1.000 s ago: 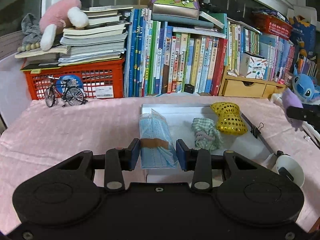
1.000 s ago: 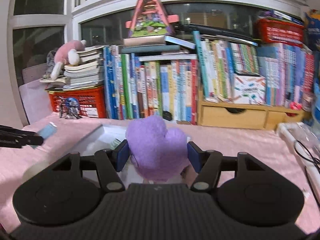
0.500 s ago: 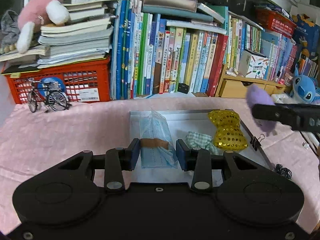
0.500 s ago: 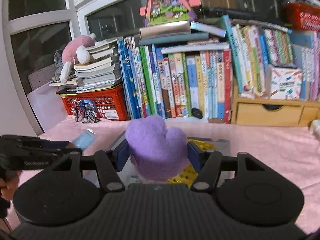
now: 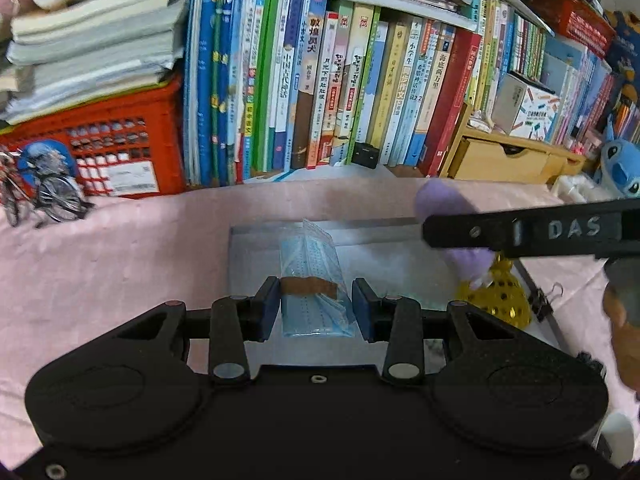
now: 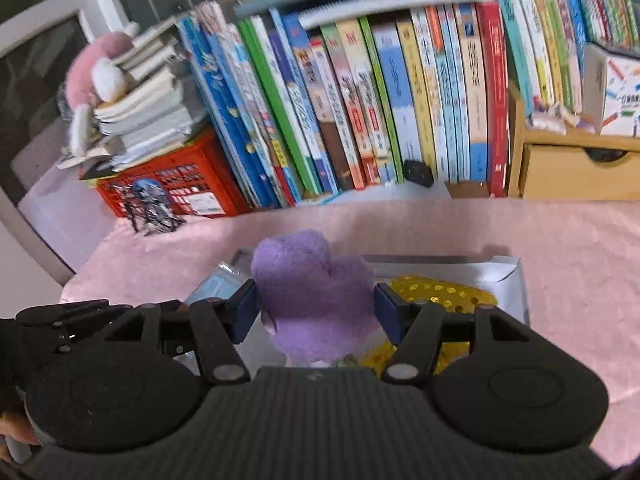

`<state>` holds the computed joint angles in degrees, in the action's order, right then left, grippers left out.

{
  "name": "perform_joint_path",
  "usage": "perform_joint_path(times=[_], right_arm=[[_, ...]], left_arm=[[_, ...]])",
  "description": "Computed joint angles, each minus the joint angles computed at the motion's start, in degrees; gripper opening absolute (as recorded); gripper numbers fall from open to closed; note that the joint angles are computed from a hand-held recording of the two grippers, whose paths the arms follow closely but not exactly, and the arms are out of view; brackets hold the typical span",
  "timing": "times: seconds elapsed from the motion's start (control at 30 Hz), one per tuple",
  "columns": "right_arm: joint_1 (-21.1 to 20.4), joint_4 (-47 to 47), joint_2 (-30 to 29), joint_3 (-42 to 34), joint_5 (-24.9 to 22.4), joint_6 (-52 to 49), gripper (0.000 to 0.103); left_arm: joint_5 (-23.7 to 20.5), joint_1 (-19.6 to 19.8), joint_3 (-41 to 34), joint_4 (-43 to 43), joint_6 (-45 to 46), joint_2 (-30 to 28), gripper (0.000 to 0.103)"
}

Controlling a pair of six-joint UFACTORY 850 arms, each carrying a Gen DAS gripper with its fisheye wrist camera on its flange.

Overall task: Organize soft objects
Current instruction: 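Open both grippers to drop the blue packet and purple plush in the tray, then move the left gripper to the pink-green scrunchie while the right gripper approaches the navy floral pouch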

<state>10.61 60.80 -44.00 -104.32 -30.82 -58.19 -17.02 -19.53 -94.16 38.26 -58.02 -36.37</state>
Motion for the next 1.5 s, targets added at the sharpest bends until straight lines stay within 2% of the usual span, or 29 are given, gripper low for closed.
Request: perform_joint_path(times=[0.1,0.2,0.3,0.4,0.47,0.63,0.8,0.93,1.07,1.3,1.43,1.5], right_arm=[[0.4,-5.3,-2.8,-3.9,-0.6,6.8,0.065],[1.0,-10.9,-4.8,-6.8,-0.8,12.5,0.065],[1.0,-12.9,-6.1,-8.5,-1.5,14.4,0.066],[1.0,-14.2,-7.0,-9.6,-2.4,15.8,0.068],[0.9,-14.0,-7.3,-10.0,-2.7,15.5,0.068],[0.4,-11.1,-6.9,-9.6,-4.1,12.5,0.075],[-0.5,-7.7,-4.6,-7.2,-5.0,8.1,0.078],[-2.9,2.3,1.4,0.6,-5.2,-5.9,0.085],[-5.9,12.4,7.8,9.3,-6.1,-20.8,0.088],[-13.5,26.4,16.8,24.3,-14.4,-43.8,0.093],[-17.8,33.4,21.3,33.7,-16.4,-58.6,0.096],[-19.3,37.3,22.6,37.3,-15.9,-64.3,0.097]], left_arm=[[1.5,0.8,-2.0,-7.1,6.6,-2.0,0.037],[1.0,0.9,-3.7,-9.9,10.7,-3.6,0.037],[0.6,0.9,-5.1,-13.5,15.3,-4.9,0.038],[0.4,0.9,-5.5,-15.9,17.4,-5.3,0.044],[0.0,0.8,-5.7,-15.8,17.3,-5.4,0.046],[-1.5,0.5,-5.6,-12.8,13.4,-4.7,0.061],[-3.9,-0.4,-2.6,-7.4,5.4,-0.8,0.071],[-3.7,-2.3,4.5,4.2,-7.3,5.8,0.083],[-8.1,-6.2,11.8,19.8,-24.1,12.3,0.085],[-14.7,-15.2,26.7,42.6,-53.2,24.0,0.088],[-21.0,-21.3,32.6,47.6,-59.3,27.3,0.090],[-23.1,-23.9,33.8,46.2,-58.8,27.3,0.090]])
